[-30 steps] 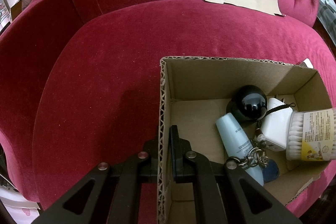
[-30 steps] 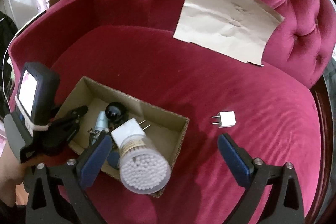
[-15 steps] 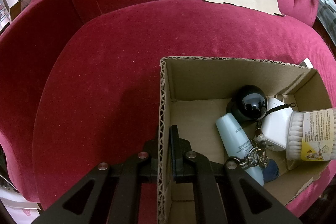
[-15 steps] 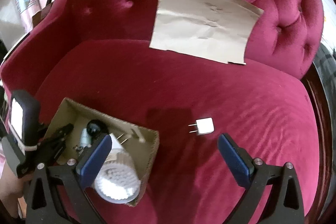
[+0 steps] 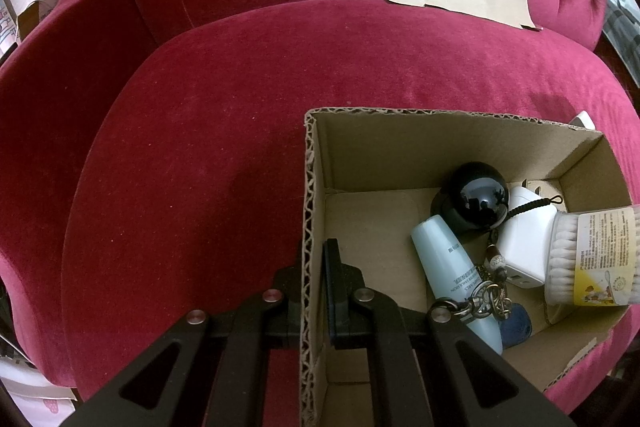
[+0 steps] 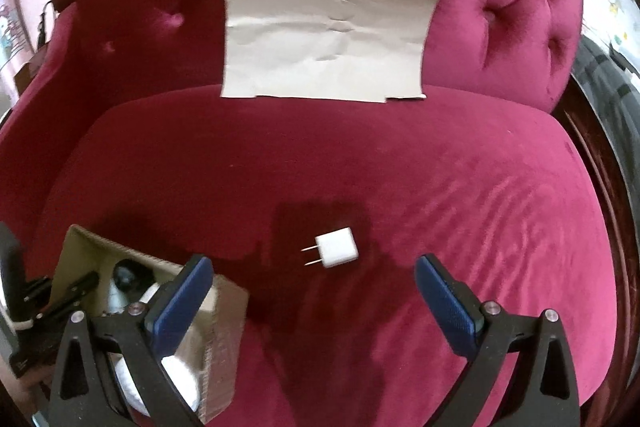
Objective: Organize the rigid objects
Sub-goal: 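Move the right gripper over the small white plug on the seat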
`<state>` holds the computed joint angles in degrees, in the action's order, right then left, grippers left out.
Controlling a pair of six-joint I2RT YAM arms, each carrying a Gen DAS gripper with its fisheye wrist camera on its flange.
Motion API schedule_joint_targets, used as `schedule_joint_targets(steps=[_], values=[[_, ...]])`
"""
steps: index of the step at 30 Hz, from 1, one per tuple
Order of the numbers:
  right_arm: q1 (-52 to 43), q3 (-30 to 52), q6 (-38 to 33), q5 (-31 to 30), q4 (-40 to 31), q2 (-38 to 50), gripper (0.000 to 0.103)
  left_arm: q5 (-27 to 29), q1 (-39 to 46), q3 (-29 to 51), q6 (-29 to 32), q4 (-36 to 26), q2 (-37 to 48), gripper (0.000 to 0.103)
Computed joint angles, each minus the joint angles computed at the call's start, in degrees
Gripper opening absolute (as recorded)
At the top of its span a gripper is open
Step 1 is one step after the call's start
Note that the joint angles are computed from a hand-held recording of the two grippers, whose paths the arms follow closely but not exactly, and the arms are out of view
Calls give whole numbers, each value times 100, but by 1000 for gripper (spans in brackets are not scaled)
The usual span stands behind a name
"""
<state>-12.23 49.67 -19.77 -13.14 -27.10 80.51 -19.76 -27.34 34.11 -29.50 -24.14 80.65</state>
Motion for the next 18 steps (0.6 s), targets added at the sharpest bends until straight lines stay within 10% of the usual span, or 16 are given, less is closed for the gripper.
schedule_joint_targets(steps=[18], values=[[-189, 378, 54, 387, 1138, 1749, 103, -43, -70, 52, -70, -27, 68, 6]])
